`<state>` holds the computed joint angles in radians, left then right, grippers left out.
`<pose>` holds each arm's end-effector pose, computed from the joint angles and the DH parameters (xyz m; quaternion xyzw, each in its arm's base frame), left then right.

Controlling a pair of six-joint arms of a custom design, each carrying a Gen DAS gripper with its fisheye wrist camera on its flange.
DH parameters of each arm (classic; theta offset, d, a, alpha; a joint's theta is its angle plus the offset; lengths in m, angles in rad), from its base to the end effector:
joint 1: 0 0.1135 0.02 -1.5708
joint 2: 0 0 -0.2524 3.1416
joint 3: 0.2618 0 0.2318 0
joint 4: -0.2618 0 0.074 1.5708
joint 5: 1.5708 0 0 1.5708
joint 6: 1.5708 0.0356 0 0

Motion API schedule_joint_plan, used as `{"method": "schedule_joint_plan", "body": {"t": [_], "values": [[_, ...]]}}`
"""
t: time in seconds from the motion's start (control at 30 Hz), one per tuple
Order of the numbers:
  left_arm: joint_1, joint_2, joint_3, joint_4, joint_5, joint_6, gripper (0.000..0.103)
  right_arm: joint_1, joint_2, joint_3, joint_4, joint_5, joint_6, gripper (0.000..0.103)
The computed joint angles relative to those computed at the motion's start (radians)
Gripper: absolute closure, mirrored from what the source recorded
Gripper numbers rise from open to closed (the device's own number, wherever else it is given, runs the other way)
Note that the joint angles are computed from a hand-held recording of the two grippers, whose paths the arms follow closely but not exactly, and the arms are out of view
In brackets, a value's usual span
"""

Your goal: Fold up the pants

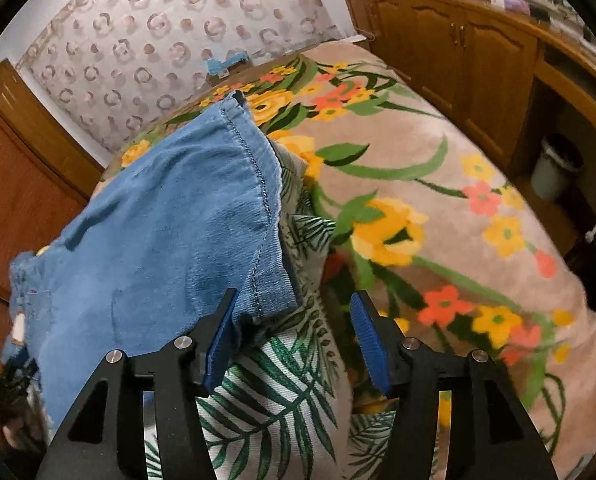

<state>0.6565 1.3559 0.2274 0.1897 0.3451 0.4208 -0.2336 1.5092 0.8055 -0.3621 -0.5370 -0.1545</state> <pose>0.1497 0.1002 0.0967 -0.0571 0.9362 0.0170 0.3465 0.2616 -0.0435 0.1748 -0.0293 0.9355 0.2056 0.2859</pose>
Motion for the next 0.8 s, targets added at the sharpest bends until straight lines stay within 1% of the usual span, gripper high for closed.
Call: {"method": "schedule_joint_plan", "body": {"t": [0.03,0.07,0.1,0.13,0.23,0.37,0.4,0.5,0.6,0.67,0.73,0.8], "values": [[0.0,-0.001,-0.001,0.001,0.0,0.0,0.016,-0.01,0.002,0.004,-0.012,-0.026,-0.011,0.063],[0.0,0.001,0.0,0.001,0.0,0.001,0.016,-0.013,0.007,0.009,-0.018,-0.044,-0.022,0.067],[0.001,0.001,0.001,0.0,0.0,0.001,0.016,-0.009,-0.004,0.001,-0.015,-0.048,-0.027,0.074],[0.001,0.001,0.001,0.0,0.0,0.001,0.016,-0.006,-0.02,-0.011,-0.005,-0.045,-0.03,0.08],[-0.004,0.003,0.0,0.005,-0.005,-0.001,0.016,-0.006,-0.096,-0.066,0.045,-0.051,-0.033,0.083],[-0.018,-0.028,-0.009,0.001,-0.025,-0.018,0.016,-0.024,-0.191,-0.121,0.075,-0.122,-0.051,0.084],[-0.028,-0.052,-0.013,-0.018,-0.034,-0.027,0.016,-0.022,-0.202,-0.129,0.082,-0.126,-0.057,0.084],[0.015,-0.194,-0.007,-0.148,0.016,-0.001,0.016,-0.013,-0.228,-0.158,0.125,-0.127,-0.054,0.085],[0.188,-0.329,0.035,-0.349,0.156,0.082,0.016,0.015,-0.246,-0.194,0.17,-0.091,-0.062,0.085],[0.305,-0.358,0.061,-0.431,0.223,0.151,0.016,0.031,-0.255,-0.218,0.2,-0.064,-0.072,0.085],[0.423,-0.344,0.087,-0.487,0.279,0.234,0.016,0.037,-0.251,-0.224,0.216,-0.057,-0.081,0.085],[0.531,-0.295,0.103,-0.494,0.31,0.305,0.017,0.046,-0.258,-0.235,0.23,-0.048,-0.078,0.085]]}}
